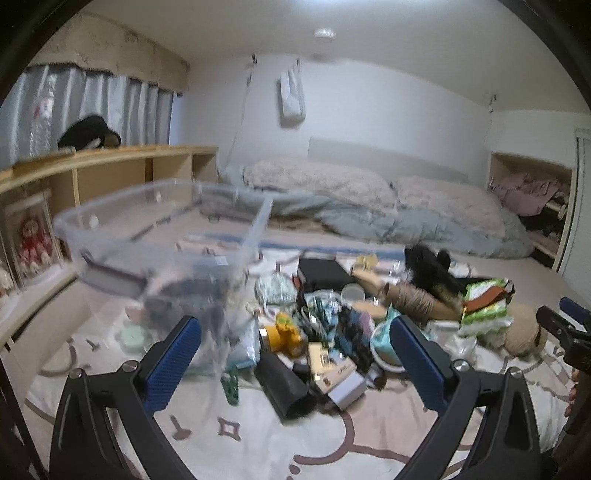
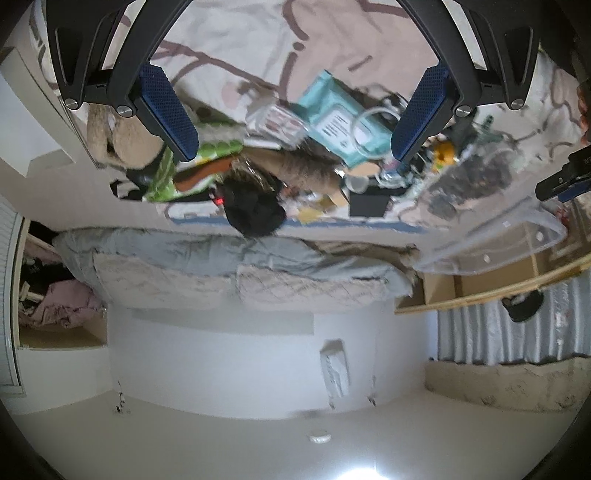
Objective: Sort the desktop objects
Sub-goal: 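Move both open tools away from the bin back toward the bed, then lower the left tool onto the black foam tube and close it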
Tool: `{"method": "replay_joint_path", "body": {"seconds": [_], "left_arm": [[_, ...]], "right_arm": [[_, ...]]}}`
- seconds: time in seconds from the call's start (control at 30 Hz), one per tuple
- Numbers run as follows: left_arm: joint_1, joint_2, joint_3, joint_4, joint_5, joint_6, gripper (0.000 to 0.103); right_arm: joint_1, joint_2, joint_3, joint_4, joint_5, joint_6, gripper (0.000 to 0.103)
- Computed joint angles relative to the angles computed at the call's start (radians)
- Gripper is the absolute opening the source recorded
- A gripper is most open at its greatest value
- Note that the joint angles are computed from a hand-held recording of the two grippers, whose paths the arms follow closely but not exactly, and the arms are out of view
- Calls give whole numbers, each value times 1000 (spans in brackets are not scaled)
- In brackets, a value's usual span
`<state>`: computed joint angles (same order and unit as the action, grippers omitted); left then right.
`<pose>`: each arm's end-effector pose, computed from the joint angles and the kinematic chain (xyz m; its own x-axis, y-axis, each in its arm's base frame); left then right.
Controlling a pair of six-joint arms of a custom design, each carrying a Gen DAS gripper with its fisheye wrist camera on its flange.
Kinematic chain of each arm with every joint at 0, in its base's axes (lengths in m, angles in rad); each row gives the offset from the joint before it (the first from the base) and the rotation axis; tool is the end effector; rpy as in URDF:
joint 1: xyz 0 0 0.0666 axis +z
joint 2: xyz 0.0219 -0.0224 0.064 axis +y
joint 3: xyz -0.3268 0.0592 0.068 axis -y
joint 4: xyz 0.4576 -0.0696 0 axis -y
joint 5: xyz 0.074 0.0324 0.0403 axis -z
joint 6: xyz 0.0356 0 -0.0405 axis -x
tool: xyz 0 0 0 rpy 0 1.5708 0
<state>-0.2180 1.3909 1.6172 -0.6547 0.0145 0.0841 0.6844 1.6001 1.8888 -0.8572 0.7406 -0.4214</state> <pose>0.5620 -0.1254 0.5213 -0.4234 0.0078 -0.9059 0.1943 0.9775 -0.0824 0.4978 0.3746 0.5314 -0.3913 0.0704 -0.9176 0.1468 0.9891 0.0132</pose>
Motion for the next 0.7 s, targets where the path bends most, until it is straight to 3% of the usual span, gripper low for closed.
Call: {"method": "replay_joint_path", "body": {"seconds": [0.23,0.43,0.57,0.7], "left_arm": [[-7,91,49,-116,-22,17,103],[-9,169,117,-227,-60,38,103],[-11,228,168,-331,-80,32,103],[-14,279,216,-425,-91,27,103]], "right_arm": [[-31,24,-10,-86,-43,-66,103],[-58,74,20,-151,-132,-121,103],[-75,113,60,-252,-153,-173,103],[-108,110,50,-270,-177,-227,103]]}}
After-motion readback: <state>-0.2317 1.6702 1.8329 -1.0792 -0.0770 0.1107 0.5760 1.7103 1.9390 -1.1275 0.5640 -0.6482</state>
